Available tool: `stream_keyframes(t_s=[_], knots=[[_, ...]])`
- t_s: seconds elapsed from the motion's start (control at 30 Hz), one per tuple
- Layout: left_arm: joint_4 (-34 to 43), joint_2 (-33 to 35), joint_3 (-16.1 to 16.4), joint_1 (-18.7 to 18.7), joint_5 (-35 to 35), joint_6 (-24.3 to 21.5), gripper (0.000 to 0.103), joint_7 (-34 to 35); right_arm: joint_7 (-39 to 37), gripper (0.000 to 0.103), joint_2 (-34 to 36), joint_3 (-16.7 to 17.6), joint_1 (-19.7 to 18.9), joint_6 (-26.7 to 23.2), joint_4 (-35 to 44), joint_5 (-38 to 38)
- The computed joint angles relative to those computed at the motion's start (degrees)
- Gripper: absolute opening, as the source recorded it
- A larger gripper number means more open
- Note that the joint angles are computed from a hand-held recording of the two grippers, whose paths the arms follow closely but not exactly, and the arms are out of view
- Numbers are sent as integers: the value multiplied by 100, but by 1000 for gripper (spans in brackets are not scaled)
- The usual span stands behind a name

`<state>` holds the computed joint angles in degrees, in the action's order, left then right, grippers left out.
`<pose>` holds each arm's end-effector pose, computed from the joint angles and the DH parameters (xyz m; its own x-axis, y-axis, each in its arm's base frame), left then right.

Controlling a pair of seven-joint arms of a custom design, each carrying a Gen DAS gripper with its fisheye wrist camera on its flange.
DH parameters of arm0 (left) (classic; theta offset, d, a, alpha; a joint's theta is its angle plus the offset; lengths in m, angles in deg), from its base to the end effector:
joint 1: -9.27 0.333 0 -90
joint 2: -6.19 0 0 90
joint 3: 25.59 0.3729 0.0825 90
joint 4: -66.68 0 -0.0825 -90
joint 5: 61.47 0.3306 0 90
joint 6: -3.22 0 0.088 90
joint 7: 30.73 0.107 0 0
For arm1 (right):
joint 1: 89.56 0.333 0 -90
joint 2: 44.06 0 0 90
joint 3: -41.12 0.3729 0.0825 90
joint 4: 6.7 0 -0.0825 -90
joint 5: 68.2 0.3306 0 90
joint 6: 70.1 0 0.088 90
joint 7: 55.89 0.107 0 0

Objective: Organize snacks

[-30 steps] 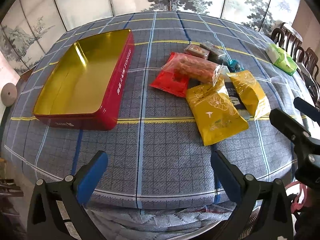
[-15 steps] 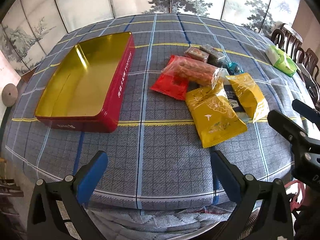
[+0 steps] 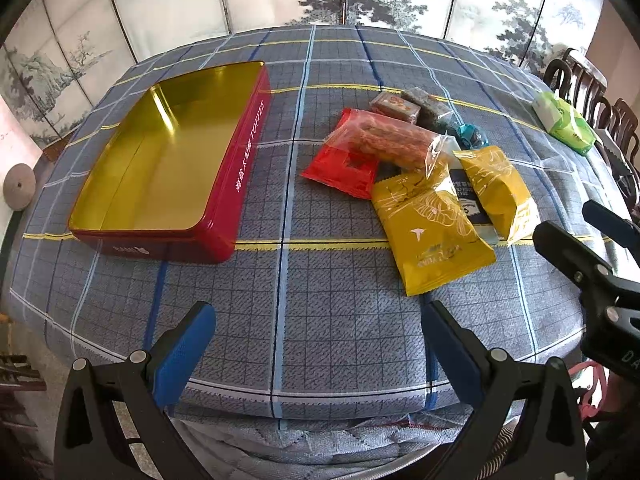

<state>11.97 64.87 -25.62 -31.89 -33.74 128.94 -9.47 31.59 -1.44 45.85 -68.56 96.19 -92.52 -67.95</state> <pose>0.6191 -0.5196 0.3188 0.2382 -0.9711 -0.0129 -0.8673 -0.2067 -0.4528 0.6915 0.3117 0.3813 0.4431 -0.8959 -0.0322 -0.7149 -0.3314 -0.6157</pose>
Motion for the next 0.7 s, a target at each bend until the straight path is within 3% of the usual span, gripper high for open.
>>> stream_keyframes(t_s=[0.5,0.7], knots=[[-28,14,21,-1,25,106,102,-61,-132,94,196,-90,25,-58,255,-131],[15,59,26,12,15,143,102,-37,-385,94,572,38,-101,-485,901,-56]])
